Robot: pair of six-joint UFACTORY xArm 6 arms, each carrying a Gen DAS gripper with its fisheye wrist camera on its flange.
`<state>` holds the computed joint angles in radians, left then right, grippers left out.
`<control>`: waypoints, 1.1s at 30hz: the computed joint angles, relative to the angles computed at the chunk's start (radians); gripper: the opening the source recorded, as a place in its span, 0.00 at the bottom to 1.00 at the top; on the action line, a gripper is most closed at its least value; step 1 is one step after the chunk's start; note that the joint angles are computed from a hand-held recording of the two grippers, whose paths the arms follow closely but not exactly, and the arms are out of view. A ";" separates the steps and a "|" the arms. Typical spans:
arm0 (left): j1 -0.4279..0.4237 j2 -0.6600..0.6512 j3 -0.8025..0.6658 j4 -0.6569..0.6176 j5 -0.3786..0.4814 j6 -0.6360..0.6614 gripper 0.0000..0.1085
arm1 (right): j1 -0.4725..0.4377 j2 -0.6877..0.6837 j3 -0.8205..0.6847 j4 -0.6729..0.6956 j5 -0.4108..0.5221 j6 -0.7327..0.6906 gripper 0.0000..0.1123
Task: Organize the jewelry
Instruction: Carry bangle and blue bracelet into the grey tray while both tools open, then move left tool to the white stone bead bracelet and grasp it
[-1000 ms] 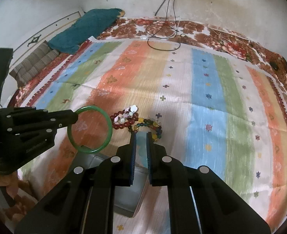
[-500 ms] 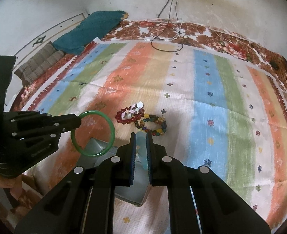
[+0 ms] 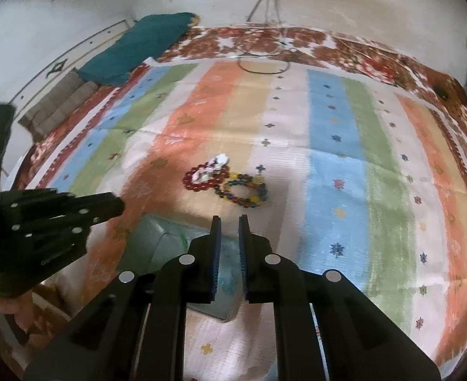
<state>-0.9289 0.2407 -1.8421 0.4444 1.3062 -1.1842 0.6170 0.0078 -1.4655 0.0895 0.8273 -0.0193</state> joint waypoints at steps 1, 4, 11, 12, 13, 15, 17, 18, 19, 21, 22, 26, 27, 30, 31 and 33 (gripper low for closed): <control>0.000 0.001 -0.003 0.007 0.012 -0.006 0.14 | -0.004 0.003 -0.002 0.000 0.001 0.003 0.20; 0.009 -0.010 0.010 0.012 0.020 -0.021 0.18 | -0.017 0.022 -0.017 0.006 0.015 0.011 0.22; 0.029 0.016 -0.020 0.001 0.026 0.007 0.35 | -0.034 0.079 -0.071 0.025 0.049 0.017 0.35; 0.031 0.023 -0.029 0.000 0.029 0.012 0.37 | -0.035 0.087 -0.080 0.025 0.053 0.020 0.36; 0.036 0.033 -0.041 -0.002 0.030 0.021 0.37 | -0.035 0.099 -0.092 0.026 0.059 0.022 0.38; 0.044 0.051 -0.067 -0.003 0.036 0.035 0.41 | -0.036 0.119 -0.114 0.030 0.070 0.023 0.41; 0.055 0.071 -0.093 -0.006 0.046 0.047 0.42 | -0.037 0.134 -0.130 0.022 0.074 0.023 0.43; 0.059 0.080 -0.104 -0.007 0.050 0.052 0.44 | -0.037 0.143 -0.138 0.016 0.075 0.025 0.44; 0.065 0.090 -0.117 -0.008 0.059 0.057 0.45 | -0.037 0.150 -0.143 0.009 0.074 0.027 0.46; 0.078 0.098 -0.126 -0.015 0.067 0.062 0.45 | -0.036 0.167 -0.160 0.002 0.084 0.027 0.49; 0.088 0.096 -0.119 -0.026 0.063 0.064 0.46 | -0.035 0.180 -0.172 -0.007 0.091 0.030 0.49; 0.111 0.097 -0.111 -0.036 0.065 0.070 0.49 | -0.036 0.215 -0.211 -0.021 0.110 0.033 0.49; 0.117 0.101 -0.113 -0.039 0.062 0.071 0.50 | -0.036 0.225 -0.221 -0.021 0.116 0.032 0.49; 0.134 0.119 -0.129 -0.055 0.051 0.082 0.51 | -0.032 0.255 -0.252 -0.038 0.134 0.031 0.49; 0.139 0.129 -0.139 -0.060 0.049 0.088 0.51 | -0.031 0.267 -0.262 -0.045 0.137 0.035 0.49; 0.145 0.153 -0.167 -0.067 0.057 0.103 0.51 | -0.033 0.282 -0.276 -0.047 0.143 0.036 0.49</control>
